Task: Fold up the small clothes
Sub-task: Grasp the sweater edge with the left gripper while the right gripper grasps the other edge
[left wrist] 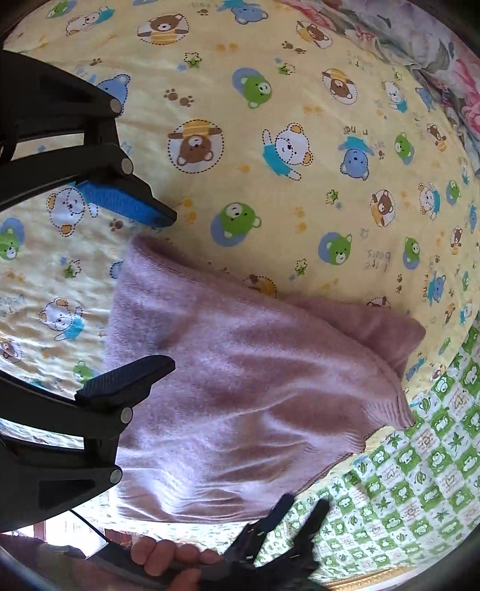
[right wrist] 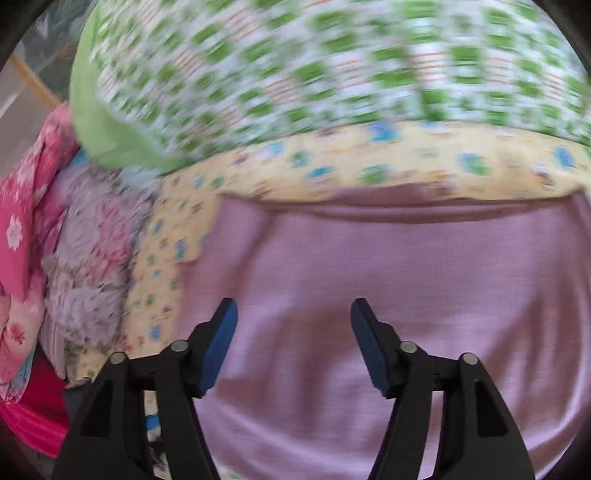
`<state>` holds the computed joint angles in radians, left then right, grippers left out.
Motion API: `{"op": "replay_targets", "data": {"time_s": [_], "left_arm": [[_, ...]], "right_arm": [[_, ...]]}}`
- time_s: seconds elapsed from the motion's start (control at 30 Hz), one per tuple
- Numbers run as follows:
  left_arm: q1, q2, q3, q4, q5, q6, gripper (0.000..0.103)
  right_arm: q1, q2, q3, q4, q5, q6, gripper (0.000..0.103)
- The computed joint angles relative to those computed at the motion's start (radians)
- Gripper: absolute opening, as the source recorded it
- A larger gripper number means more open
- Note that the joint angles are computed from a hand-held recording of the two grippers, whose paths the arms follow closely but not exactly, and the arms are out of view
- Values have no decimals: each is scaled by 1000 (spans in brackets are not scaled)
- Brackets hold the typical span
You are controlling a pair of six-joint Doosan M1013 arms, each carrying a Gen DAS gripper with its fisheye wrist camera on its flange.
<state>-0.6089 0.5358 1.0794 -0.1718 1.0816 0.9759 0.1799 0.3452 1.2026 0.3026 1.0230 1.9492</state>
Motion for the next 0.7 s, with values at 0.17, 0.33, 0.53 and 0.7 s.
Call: {"op": "replay_targets", "data": {"time_s": [0.17, 0.33, 0.53, 0.7], "left_arm": [[4, -25, 47, -30, -35, 1, 74], [2, -39, 72, -43, -64, -3, 75], [-6, -64, 118, -43, -103, -1, 75], [-18, -67, 120, -18, -105, 0, 73]], "right_arm": [[62, 98, -137, -31, 86, 45, 70], [106, 212, -309, -96, 230, 99, 79], [143, 320, -462, -207, 389, 176, 82], [155, 337, -471, -263, 412, 166, 80]]}}
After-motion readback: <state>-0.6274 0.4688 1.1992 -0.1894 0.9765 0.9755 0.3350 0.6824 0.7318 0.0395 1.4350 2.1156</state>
